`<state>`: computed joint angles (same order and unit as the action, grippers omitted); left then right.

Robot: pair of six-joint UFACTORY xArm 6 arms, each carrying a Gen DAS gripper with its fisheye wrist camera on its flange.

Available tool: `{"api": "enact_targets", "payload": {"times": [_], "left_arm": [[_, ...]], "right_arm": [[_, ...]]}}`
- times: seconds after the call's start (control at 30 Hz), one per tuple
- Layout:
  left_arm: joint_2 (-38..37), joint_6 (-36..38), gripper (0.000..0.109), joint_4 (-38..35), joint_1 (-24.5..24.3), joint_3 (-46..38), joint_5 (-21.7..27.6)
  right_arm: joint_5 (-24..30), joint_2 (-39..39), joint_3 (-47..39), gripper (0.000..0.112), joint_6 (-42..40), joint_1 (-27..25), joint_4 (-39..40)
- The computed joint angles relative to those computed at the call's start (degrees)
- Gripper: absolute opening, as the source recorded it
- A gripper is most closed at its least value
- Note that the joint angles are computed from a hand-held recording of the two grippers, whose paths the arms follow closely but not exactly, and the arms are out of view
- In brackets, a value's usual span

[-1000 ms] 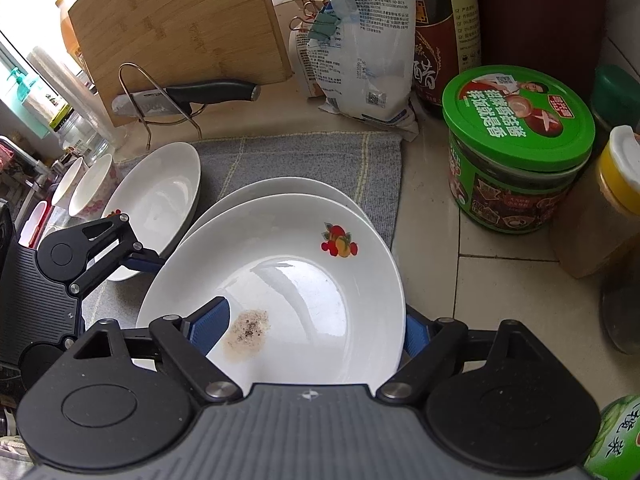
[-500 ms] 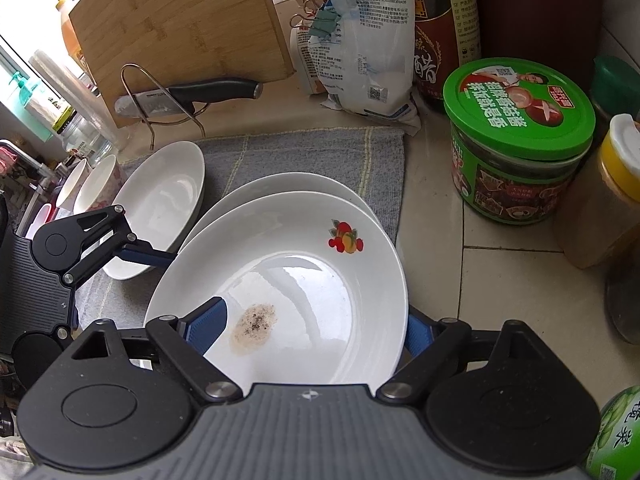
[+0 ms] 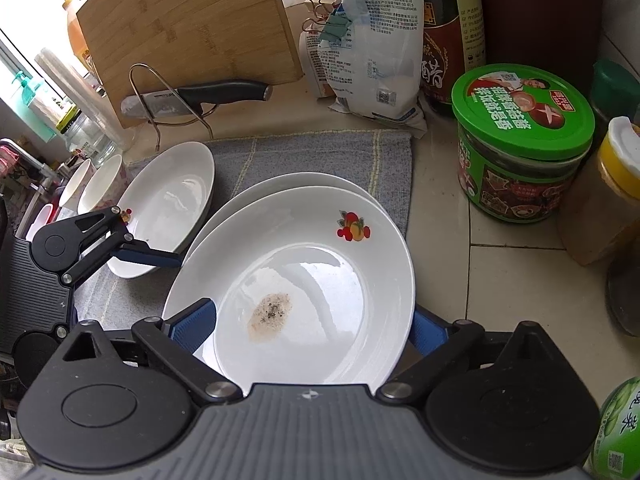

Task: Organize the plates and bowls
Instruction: 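Lower the stained plate onto the fruit-decal plate and open the right tool, then move the right tool toward the rim of another fruit-decal plate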

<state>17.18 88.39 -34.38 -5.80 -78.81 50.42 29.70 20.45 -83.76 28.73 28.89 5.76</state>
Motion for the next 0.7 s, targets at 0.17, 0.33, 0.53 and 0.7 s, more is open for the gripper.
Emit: {"api": "enact_targets", "payload": {"times": [0.17, 0.33, 0.53, 0.7], "left_arm": [[-2.46, -0.33, 0.102, -4.3, 1.33, 2.5, -0.72], [-5.47, 1.45, 0.102, -10.69, 3.01, 6.02, -2.7], [-9.71, 6.38, 0.102, -23.43, 5.27, 11.94, -7.87], [-11.98, 10.85, 0.102, -33.08, 7.02, 16.38, -14.71]], "right_arm": [[4.04, 1.46, -3.27, 0.101, 7.47, 1.14, -8.82], [4.34, 2.41, -4.02, 0.101, 11.19, 1.79, -14.16], [7.19, 3.33, -6.84, 0.103, 23.47, 4.33, -31.73], [13.61, 6.83, -13.08, 0.103, 33.25, 8.4, -45.83]]}}
